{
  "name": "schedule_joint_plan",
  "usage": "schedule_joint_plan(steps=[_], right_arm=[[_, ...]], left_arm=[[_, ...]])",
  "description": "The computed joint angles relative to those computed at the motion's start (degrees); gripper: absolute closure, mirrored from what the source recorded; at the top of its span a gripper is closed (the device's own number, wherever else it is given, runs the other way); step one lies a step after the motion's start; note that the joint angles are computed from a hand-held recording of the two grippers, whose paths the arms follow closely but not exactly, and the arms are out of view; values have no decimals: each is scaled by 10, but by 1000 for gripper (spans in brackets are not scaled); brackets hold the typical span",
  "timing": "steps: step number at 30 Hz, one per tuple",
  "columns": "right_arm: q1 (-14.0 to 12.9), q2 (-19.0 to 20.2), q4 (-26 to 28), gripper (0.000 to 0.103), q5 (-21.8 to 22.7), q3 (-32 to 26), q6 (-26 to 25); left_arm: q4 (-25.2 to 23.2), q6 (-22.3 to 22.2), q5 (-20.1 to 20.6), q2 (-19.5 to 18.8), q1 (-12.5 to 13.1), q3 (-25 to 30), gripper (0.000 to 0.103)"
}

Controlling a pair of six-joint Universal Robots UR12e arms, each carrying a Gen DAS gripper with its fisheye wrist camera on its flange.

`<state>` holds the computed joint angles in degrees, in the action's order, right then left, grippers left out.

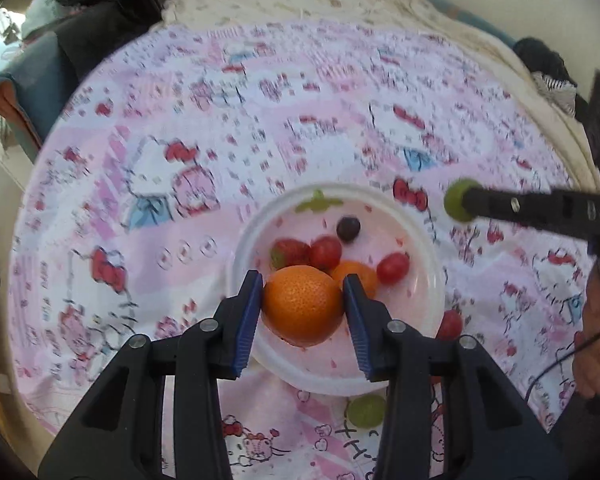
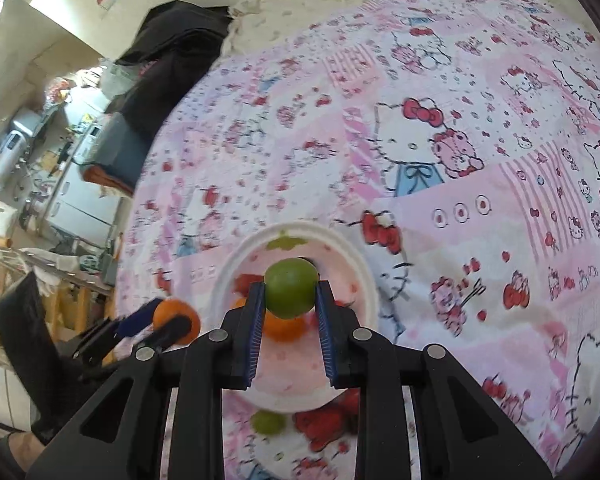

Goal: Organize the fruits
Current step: 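Carry the orange and lime over the plate with both tools, then open both tools to drop the orange and lime onto the plate, then move both tools back and grasp a green lime with the left tool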

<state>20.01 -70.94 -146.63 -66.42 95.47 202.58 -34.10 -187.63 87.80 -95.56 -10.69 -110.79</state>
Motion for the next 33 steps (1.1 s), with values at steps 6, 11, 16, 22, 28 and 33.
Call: schedule_joint_plan(steps=[6,11,16,22,28,33], right_arm=[[0,22,31,77,7,-9,-1],[3,30,56,76,-3,-12,-3],[1,33,64,73,-4,-13,8],[3,37,57,72,-2,-13,9],[2,28,-4,30,8,-2,23],[2,19,-15,30,-5,-2,11]], left_arm=[[-45,-10,-6,-14,-4,4,66],[-59,2,-9,-16,-4,5,64],[-50,4,-20,-17,-3,4,64],[-60,9,-15,-20,-6,9,41],[-39,2,-7,-12,-5,3,34],[-26,-1,8,-6,-4,-3,34]])
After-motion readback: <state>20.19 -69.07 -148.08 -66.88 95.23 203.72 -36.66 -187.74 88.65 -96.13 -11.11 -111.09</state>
